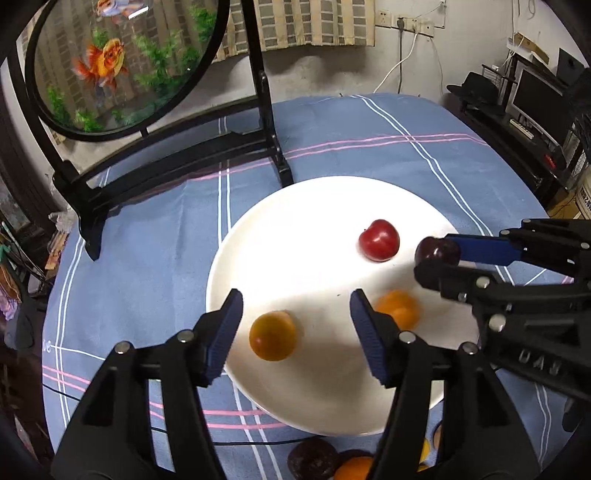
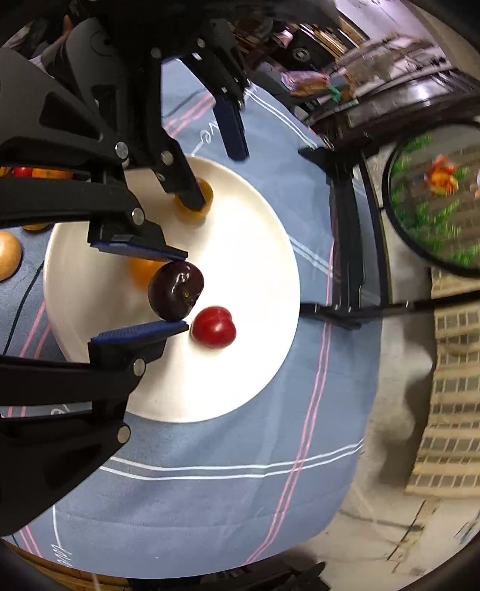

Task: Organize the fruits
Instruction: 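Place the tangerine and dark plum on the plate, opening both tools, then grasp an orange with left tool while right tool grasps a large dark plum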

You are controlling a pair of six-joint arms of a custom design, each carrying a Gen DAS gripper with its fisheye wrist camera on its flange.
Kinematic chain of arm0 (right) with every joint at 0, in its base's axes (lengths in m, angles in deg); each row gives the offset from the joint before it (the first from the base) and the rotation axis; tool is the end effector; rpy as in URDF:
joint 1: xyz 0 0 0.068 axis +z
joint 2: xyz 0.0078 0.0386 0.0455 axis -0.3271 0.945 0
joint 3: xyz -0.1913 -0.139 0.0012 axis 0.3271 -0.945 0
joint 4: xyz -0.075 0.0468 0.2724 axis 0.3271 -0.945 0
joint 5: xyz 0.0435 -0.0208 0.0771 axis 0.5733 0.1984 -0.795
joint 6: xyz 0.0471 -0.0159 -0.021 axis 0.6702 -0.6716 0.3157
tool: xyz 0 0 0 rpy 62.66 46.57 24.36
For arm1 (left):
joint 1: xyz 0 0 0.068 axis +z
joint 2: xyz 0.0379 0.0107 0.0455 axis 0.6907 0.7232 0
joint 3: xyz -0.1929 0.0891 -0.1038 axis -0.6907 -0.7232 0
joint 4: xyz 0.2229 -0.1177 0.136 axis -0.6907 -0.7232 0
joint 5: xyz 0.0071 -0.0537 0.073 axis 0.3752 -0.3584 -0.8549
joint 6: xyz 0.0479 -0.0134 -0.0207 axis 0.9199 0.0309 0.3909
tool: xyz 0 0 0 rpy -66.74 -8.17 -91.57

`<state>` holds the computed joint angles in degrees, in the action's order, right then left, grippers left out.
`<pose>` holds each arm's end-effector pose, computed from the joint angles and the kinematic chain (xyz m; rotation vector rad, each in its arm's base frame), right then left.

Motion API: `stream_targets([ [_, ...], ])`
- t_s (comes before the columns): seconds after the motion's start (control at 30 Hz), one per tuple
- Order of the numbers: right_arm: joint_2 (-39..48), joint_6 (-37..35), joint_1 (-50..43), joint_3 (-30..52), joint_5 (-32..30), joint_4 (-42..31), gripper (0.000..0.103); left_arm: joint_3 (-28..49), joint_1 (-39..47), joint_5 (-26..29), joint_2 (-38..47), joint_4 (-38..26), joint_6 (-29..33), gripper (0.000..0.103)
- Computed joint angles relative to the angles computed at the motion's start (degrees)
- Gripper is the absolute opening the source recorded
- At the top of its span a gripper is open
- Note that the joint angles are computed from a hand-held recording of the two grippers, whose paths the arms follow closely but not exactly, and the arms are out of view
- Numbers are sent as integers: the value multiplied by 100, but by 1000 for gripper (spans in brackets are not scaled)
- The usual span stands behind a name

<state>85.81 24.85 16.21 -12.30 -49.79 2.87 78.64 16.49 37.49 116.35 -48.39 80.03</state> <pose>0.2808 0.1921 0.2633 -0.0210 2.5816 0.2441 0.3162 -0.1599 0.2095 0.6318 2.4472 -0.0900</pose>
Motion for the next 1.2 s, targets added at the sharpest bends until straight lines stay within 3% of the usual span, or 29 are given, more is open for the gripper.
stream_targets([
  [0.27, -603, 236, -4, -283, 11, -52, 34, -162, -11, -2, -340, -94, -10, 65],
  [0.33, -768, 301, 30, -353, -18, -63, 43, -259, -60, -42, -538, -131, -9, 65],
  [0.4, -827, 408, 119, -334, 166, -104, 69, -328, -95, -71, -709, -208, -10, 65],
  [0.83, -1798, 1086, 1077, -609, 1026, -806, 69, -901, -69, -175, -2110, -701, -66, 65],
  [1.0, -2153, 1782, 2054, -772, 1665, -1387, 69, -1130, -136, -257, -2620, -865, -29, 68],
  [1.07, -2229, 2091, 2451, -860, 1896, -1583, 69, -1327, -115, -330, -2945, -919, -28, 77],
  [1.2, -2225, 2945, 3307, -1029, 2192, -2006, 69, -1745, 234, -81, -3654, -1185, 9, 77],
])
